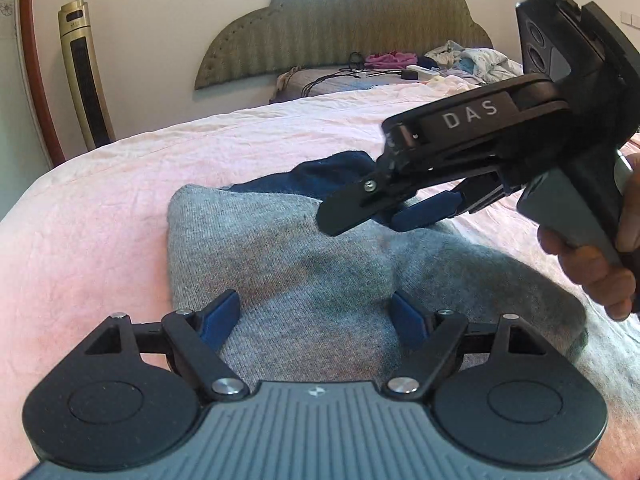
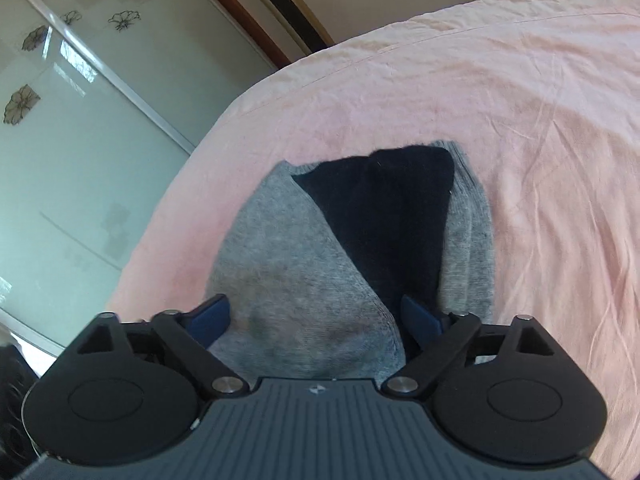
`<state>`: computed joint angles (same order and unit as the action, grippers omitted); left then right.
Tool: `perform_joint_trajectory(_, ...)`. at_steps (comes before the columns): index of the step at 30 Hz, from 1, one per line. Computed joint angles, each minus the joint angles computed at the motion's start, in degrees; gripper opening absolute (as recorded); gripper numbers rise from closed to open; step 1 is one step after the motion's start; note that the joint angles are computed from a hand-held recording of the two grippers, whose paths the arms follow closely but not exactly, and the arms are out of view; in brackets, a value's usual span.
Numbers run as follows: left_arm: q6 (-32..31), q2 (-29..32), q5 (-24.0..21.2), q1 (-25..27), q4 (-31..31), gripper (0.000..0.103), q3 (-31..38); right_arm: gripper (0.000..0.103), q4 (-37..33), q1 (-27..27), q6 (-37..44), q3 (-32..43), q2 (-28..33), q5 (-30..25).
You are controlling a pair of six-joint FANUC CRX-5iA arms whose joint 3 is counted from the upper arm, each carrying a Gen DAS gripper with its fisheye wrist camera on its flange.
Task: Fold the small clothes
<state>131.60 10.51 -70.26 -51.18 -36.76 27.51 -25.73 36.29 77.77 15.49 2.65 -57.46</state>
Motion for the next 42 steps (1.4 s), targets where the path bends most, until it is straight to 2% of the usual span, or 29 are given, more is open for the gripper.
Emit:
perform_joint_trajectory(1, 0.0, -0.1, 0.2, -0.1, -0.1, 0.082, -0.2, 0.086, -1.3, -0.8, 0.9, -0.6, -0.4, 0.4)
perform_joint_trajectory(3, 0.3, -0.2, -0.1, -0.4, -0.6, 0.082, -0.2, 0.080, 0.1, -0.8, -2.5, 1.2, 0.3, -2.1)
perform_joint_trajectory(6, 1.1, -0.4, -0.2, -0.4, -0.5, 0.083, -0.2, 0.083, 4.2, 1.4, -6.0, 1.8, -0.7, -3.2)
perform_joint_trajectory(8, 0.8, -0.3, -0.1, -0.3, -0.5, 0.083, -0.2, 0.082, -0.5, 0.7, -2.6, 0.7, -3.0, -1.9)
perform_joint_trajectory(10, 0.3, 0.0, -0.4, -0.3, -0.6, 0.083, 0.2, 0.091, -5.4, -0.9, -0.7, 0.4, -3.5, -2.4)
perform_joint_trajectory(11, 0.0, 0.1, -0.8, -0.5, -0.6, 0.083, 0.5, 0.095, -4.8, -0.9, -1.7, 0.4, -2.8, -3.4)
perform_joint_trajectory(12, 0.1, 0.0, -1.3, -1.1, -1.4, 0.082, 0.7, 0.089, -4.8, -1.5, -2.2, -0.1, -1.8, -4.1)
perform_joint_trajectory(13, 1.2, -0.5, -2.2, -2.3, -3.2, 0.082, 0.7, 0.084, -7.8, -3.2, 0.0, -2.2, -2.9, -1.8)
perform_joint_trajectory(15, 3.5, -2.2, -4.2, -6.0, -8.0, 0.082, 0.0, 0.075, -10.8, -5.9, -3.6, -1.8, -3.6, -3.7)
perform_joint_trajectory(16, 4.5, -3.2, -5.0, -8.2, -10.4, 0.083, -0.9, 0.076, -11.1, -6.4, -4.0, -2.1, -4.8, -3.9)
perform_joint_trajectory(18, 5.6, -4.9, -6.9, -12.1, -13.2, 0.083, -3.0, 0.087, -10.1, -6.4, -2.1, -4.7, -8.9, -2.5)
perform_joint_trajectory(20, 5.5, -5.0, -10.0, -14.9, -14.6, 0.083, -3.9, 0.092, -8.5, -6.3, -2.0, -6.8, -12.0, -2.8)
perform_joint_trajectory(22, 5.2, -4.9, -12.3, -15.8, -14.0, 0.083, -4.0, 0.091, -6.8, -5.8, -2.8, -8.3, -13.6, -3.9)
perform_joint_trajectory(24, 6.3, -5.2, -12.7, -15.4, -12.7, 0.083, -4.6, 0.090, -6.2, -5.2, -2.5, -9.1, -14.3, -5.1)
perform_joint_trajectory(25, 7.2, -5.1, -12.9, -15.2, -12.7, 0.081, -4.7, 0.090, -5.0, -4.4, -2.9, -9.5, -14.4, -5.3)
perform_joint_trajectory(26, 7.7, -5.3, -12.6, -14.7, -12.7, 0.075, -4.9, 0.089, -3.5, -3.5, -3.8, -9.9, -14.4, -5.2)
perform_joint_trajectory(27, 8.3, -5.2, -12.4, -14.3, -12.6, 0.055, -4.9, 0.088, -1.9, -2.4, -4.7, -10.4, -14.5, -5.0)
perform_joint_trajectory(28, 9.0, -5.0, -12.4, -13.7, -12.1, 0.032, -4.7, 0.086, -1.7, -2.0, -4.6, -10.8, -14.5, -4.8)
perform_joint_trajectory(30, 10.9, -4.9, -12.1, -12.5, -11.0, 0.017, -4.7, 0.076, -1.9, -1.4, -3.5, -10.9, -14.1, -5.3)
perform_joint_trajectory(31, 12.3, -5.0, -12.4, -12.5, -11.3, 0.016, -4.7, 0.071, -0.1, -0.2, -3.6, -10.9, -13.7, -5.8)
perform_joint_trajectory(33, 14.6, -5.8, -12.6, -13.4, -12.5, 0.011, -5.0, 0.029, 4.8, 2.5, -5.0, -11.2, -13.1, -6.5)
perform_joint_trajectory(34, 15.4, -6.3, -12.9, -13.7, -13.0, 0.010, -5.1, 0.025, 5.5, 2.9, -5.2, -11.2, -13.4, -6.7)
perform_joint_trajectory(36, 15.7, -6.8, -13.3, -12.3, -10.5, 0.009, -5.7, 0.020, 1.7, 1.1, -2.3, -10.4, -14.4, -7.8)
perform_joint_trajectory(39, 16.3, -6.1, -14.3, -12.2, -10.0, 0.010, -6.2, 0.019, 6.0, 3.5, -2.3, -11.0, -13.8, -10.1)
perform_joint_trajectory(40, 15.0, -5.5, -15.3, -12.7, -10.1, 0.011, -5.1, 0.013, 6.2, 3.6, -2.1, -11.8, -13.8, -9.8)
perform_joint_trajectory(41, 14.6, -5.4, -15.8, -13.5, -10.7, 0.012, -4.4, 0.012, 5.4, 3.1, -1.8, -11.7, -13.9, -9.8)
perform_joint_trajectory(42, 14.4, -6.1, -15.4, -13.9, -10.4, 0.014, -4.5, 0.021, 4.4, 2.3, -1.8, -10.5, -13.3, -10.9)
